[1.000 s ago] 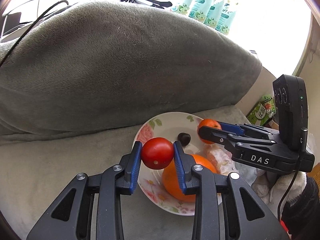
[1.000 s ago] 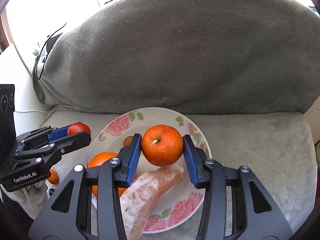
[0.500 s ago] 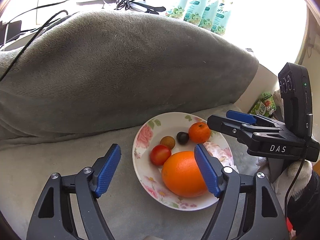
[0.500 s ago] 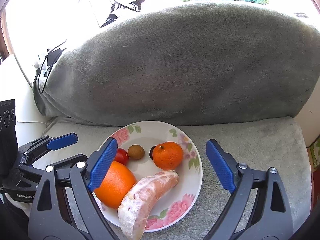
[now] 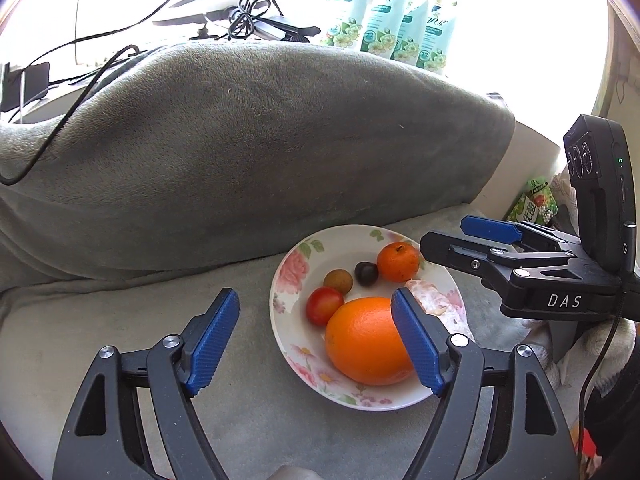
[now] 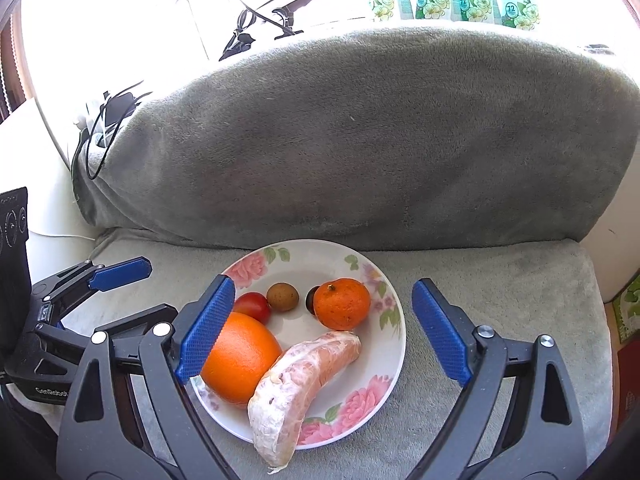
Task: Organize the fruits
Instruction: 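Move both open tools back toward the remaining fruits on the towel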
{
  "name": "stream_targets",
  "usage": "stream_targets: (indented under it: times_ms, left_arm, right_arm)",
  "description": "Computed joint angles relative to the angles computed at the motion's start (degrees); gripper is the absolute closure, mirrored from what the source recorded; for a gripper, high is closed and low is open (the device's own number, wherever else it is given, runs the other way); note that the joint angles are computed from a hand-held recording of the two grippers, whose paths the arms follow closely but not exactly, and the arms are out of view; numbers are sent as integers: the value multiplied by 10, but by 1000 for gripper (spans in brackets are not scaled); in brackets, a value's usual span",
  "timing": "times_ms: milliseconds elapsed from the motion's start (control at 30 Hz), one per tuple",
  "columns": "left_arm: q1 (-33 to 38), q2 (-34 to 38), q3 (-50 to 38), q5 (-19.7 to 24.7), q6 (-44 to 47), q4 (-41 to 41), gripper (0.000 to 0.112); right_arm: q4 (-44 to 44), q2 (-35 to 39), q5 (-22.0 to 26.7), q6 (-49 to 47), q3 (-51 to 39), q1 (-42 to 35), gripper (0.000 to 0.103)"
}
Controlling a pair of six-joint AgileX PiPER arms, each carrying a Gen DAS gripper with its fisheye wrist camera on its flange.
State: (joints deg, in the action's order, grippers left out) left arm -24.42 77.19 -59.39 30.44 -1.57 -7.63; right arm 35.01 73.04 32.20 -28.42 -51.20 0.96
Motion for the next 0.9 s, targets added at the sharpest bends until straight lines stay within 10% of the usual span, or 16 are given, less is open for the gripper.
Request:
stream_targets:
  times_ms: [900]
  left_arm:
    - [-12,-119,71,18,-45,52,34]
  right_arm:
    - [-63,-161,0,58,97,49,11]
